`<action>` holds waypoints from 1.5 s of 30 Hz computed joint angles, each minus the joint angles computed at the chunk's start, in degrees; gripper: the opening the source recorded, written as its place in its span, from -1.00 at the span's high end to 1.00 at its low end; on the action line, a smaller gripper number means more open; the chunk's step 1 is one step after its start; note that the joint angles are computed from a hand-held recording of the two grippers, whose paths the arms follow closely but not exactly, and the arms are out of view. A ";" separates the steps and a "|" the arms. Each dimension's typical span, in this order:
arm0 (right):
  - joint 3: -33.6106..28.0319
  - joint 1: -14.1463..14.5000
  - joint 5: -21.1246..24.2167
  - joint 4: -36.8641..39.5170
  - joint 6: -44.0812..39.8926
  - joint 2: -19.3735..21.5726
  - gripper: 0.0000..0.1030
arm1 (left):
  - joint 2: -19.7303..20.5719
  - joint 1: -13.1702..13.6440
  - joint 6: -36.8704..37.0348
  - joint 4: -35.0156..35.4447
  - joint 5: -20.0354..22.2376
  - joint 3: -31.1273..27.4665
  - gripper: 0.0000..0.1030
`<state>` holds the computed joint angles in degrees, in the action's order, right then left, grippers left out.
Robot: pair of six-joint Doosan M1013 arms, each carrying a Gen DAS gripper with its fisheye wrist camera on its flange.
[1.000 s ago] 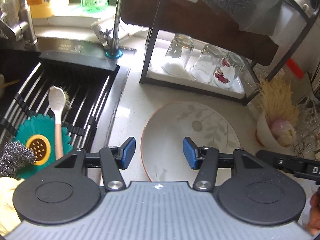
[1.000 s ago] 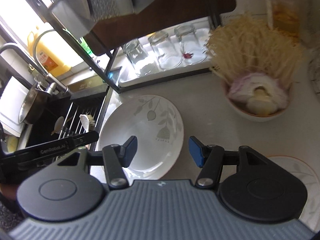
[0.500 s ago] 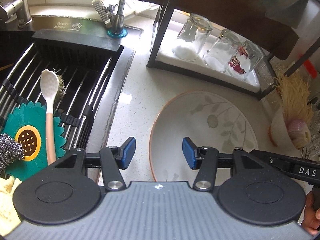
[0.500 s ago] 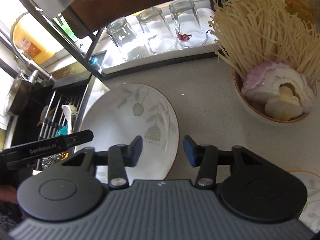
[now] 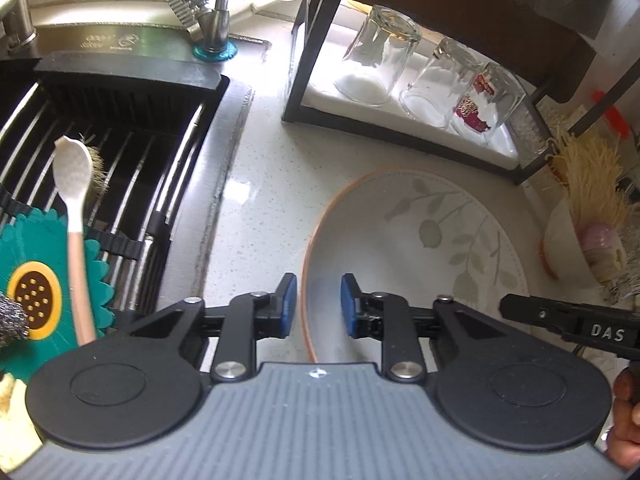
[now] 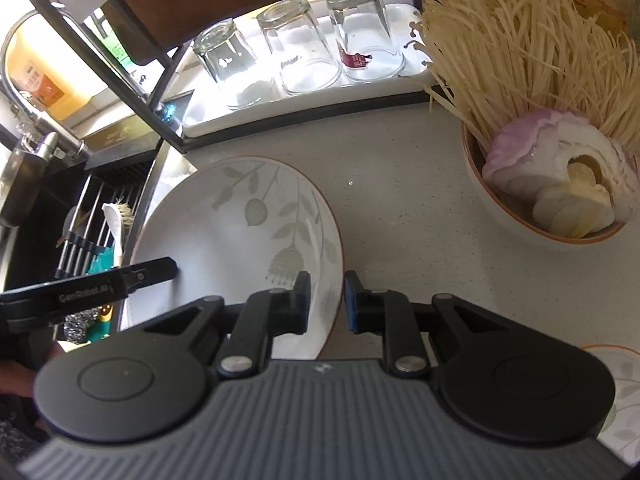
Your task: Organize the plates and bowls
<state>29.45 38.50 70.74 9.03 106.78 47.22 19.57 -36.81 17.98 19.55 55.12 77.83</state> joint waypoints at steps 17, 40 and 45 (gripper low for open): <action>4.67 -0.25 -2.36 1.36 -0.35 -3.41 0.62 | -1.05 1.07 8.05 -6.77 -1.13 -0.30 0.56; 29.79 -2.33 -23.96 -4.05 10.73 -20.94 0.62 | 2.75 -4.18 17.37 -7.50 1.62 -13.06 0.56; 34.60 -3.06 -27.43 -5.62 13.11 -24.07 0.62 | 4.01 -5.63 17.88 -7.62 1.84 -15.43 0.56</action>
